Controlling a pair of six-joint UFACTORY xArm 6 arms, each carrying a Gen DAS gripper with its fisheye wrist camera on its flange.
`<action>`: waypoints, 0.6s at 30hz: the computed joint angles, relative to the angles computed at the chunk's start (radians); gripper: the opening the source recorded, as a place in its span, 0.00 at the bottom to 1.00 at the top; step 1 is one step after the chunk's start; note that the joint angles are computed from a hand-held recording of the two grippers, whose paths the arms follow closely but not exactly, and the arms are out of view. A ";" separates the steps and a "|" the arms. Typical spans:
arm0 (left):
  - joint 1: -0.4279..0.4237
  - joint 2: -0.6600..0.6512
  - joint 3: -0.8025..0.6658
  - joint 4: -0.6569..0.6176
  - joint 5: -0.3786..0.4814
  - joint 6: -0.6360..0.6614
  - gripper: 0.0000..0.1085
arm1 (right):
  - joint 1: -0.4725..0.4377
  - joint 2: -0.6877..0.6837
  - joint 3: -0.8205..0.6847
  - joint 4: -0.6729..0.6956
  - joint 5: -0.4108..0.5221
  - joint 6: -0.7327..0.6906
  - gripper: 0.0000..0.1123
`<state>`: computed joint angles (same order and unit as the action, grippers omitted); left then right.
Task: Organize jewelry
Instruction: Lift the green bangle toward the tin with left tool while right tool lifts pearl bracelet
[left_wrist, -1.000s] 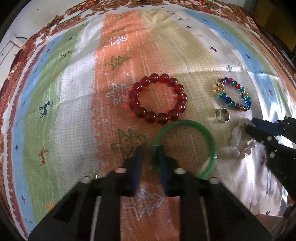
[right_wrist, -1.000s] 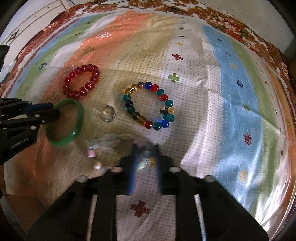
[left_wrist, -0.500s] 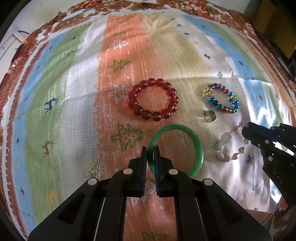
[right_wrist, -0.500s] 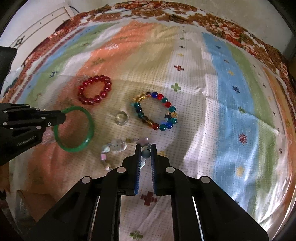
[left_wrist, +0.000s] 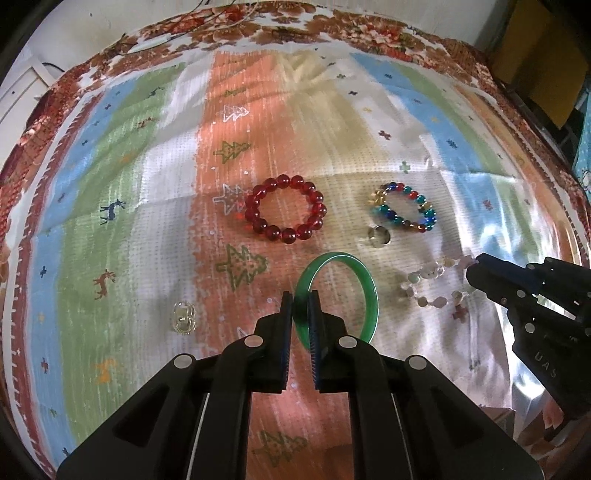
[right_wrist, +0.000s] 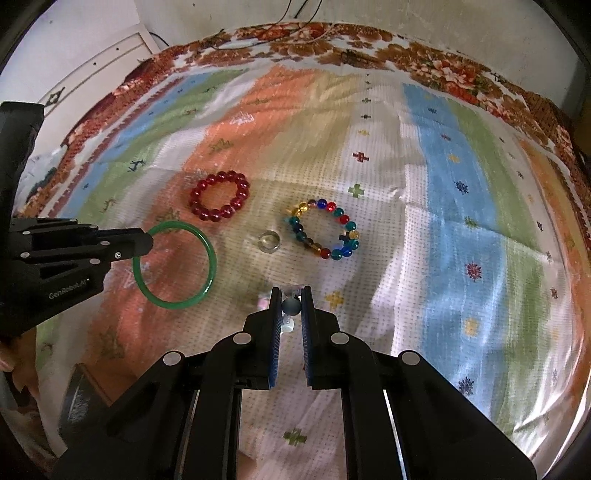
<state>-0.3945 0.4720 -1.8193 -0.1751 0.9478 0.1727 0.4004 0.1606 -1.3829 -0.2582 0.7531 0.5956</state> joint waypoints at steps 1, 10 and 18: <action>0.000 -0.005 0.005 -0.003 -0.003 -0.001 0.07 | 0.000 -0.006 0.005 0.000 -0.003 0.001 0.10; 0.002 -0.071 0.070 -0.030 -0.037 0.003 0.07 | 0.015 -0.053 0.039 -0.016 -0.015 0.018 0.10; -0.001 -0.142 0.147 -0.055 -0.070 0.013 0.07 | 0.038 -0.112 0.077 -0.036 -0.040 0.032 0.10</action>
